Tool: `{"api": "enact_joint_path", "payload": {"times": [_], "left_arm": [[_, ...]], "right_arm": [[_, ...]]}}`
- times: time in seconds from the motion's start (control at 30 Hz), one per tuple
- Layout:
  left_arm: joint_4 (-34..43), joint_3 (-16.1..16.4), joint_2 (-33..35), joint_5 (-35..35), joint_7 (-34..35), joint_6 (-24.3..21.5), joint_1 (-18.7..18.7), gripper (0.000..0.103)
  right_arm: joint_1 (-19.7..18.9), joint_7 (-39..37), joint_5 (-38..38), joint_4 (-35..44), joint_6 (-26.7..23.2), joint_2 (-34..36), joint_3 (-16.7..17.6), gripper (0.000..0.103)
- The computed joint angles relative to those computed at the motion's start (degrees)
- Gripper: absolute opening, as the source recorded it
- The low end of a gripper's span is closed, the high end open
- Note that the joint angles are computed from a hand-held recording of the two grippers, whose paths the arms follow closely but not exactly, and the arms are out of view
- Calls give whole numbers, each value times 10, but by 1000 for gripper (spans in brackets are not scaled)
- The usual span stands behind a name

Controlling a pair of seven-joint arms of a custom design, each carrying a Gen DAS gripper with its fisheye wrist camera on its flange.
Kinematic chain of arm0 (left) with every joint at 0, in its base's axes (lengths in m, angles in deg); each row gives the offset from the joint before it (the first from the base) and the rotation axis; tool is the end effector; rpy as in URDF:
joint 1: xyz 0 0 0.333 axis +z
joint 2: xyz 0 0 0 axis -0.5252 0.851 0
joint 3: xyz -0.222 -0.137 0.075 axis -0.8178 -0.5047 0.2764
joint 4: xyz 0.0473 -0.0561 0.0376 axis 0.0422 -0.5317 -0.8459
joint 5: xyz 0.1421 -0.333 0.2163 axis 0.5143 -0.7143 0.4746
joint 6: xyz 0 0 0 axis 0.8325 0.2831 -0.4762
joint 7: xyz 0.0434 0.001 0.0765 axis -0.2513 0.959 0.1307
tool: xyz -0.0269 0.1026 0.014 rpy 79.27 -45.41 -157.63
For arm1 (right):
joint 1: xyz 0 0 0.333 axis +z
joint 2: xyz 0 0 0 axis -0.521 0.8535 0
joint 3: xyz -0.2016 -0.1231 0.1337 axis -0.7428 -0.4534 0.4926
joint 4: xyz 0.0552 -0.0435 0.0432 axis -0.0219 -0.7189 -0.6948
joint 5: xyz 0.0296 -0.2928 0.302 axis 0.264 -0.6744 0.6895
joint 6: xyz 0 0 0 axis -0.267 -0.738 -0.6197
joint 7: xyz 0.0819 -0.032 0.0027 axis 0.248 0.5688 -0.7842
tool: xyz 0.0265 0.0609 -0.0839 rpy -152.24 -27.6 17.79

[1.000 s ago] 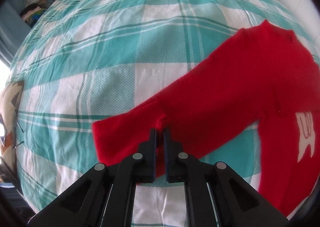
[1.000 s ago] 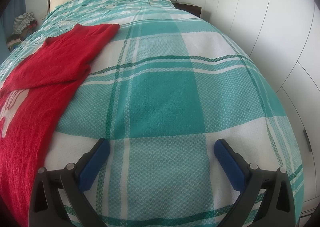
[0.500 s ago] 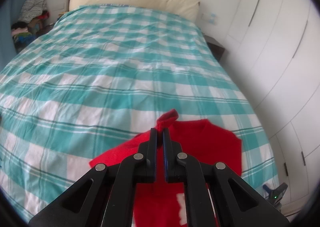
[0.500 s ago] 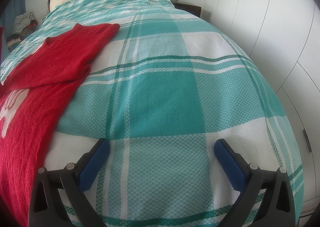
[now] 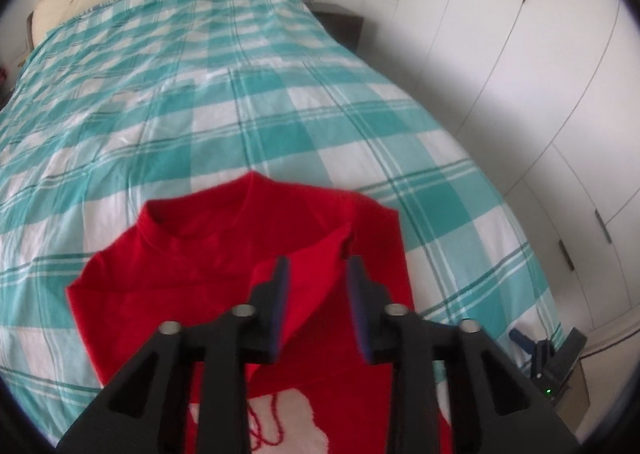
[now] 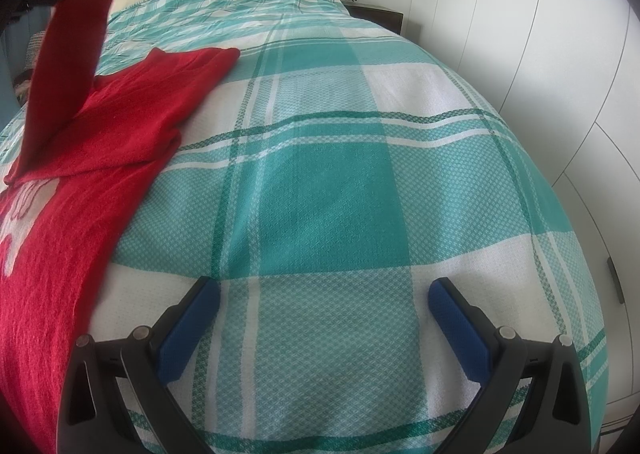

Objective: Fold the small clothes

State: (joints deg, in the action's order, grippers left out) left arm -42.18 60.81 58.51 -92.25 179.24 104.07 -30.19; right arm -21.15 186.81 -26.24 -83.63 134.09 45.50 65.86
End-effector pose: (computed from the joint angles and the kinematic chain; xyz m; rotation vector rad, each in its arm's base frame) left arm 0.5521 0.0094 0.4901 -1.8793 1.9932 -0.7656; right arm 0.4420 0.2262 0.3440 -1.9860 1.6906 -0.6669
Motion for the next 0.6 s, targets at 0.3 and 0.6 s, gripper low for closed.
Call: {"api": "enact_joint_path", "payload": {"times": [0.3,0.6], "left_arm": [[-27,24,-10,1,6,15,29,86],[-63,88,-25,24,27,-6,126,87]], "right_arm": [[1,1,0,0,-1,0,0,103],[1,1,-1,0,-1,0,-1,103]]}}
